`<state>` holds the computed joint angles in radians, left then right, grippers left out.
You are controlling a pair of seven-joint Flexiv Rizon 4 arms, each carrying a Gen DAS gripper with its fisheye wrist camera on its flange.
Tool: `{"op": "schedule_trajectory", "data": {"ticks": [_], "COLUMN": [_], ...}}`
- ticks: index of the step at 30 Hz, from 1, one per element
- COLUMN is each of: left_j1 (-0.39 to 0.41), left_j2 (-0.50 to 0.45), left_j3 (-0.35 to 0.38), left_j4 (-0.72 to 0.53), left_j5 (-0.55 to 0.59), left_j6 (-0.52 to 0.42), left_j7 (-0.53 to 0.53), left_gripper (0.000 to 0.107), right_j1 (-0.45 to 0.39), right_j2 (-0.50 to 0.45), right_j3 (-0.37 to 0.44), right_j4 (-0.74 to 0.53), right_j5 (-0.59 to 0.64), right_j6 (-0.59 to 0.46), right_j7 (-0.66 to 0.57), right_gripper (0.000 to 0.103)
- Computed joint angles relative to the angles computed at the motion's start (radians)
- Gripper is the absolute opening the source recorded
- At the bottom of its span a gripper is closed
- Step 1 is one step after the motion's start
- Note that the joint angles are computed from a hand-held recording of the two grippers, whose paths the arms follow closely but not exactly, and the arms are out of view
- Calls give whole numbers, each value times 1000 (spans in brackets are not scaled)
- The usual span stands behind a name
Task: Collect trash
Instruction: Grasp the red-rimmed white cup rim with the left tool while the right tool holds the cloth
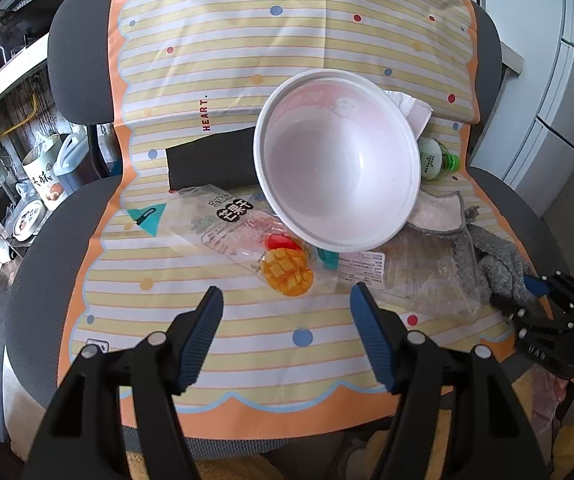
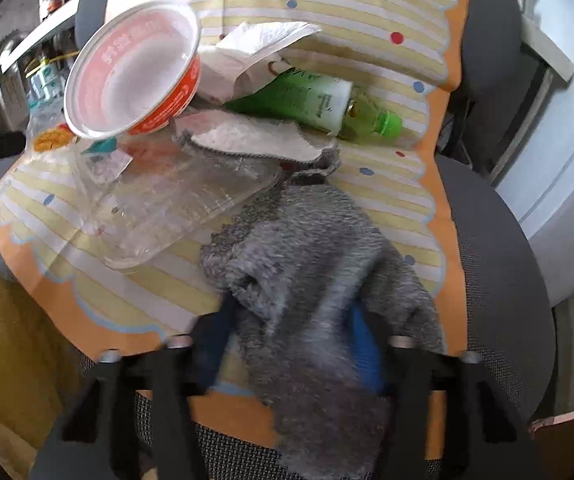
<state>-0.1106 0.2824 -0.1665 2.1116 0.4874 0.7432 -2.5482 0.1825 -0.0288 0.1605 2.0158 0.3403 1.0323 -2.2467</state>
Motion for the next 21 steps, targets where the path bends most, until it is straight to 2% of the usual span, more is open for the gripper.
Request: {"op": "schedule_trajectory", "data": {"ticks": [1,2,4,7,11,15,21], "left_j1": [1,2,9,27,60,88,93], "left_j2": [1,2,6,8,1,-39,-123], "left_j3": [5,9,17,21,35,47,88], "left_j4": [3,6,9,2,-23,-60,-93], "left_j5": [-5,-8,-12,-6,15,29,-8], "left_j6": [6,10,25,37,87,123,169], "left_j7": [0,0,-1,1,7,43,130], "left_gripper": [64,64,64,64,64,55,39], "right_j1": [-5,-8,-10,-18,-19,-17,-14], "right_j2": [4,9,24,48,70,80,80], "right_j3": [-3,-5,-7,-22,-41,-55,-57], "right_j4": [-10,-8,14,9,-22,-47,-49], "right_j5": [26,36,15,15,56,124,139], "right_j6": [-8,10,85,132,114,59,34], "right_j7": [-9,-5,33,101,112,88,81], "right_gripper": [21,17,16,16,16,16,16]}}
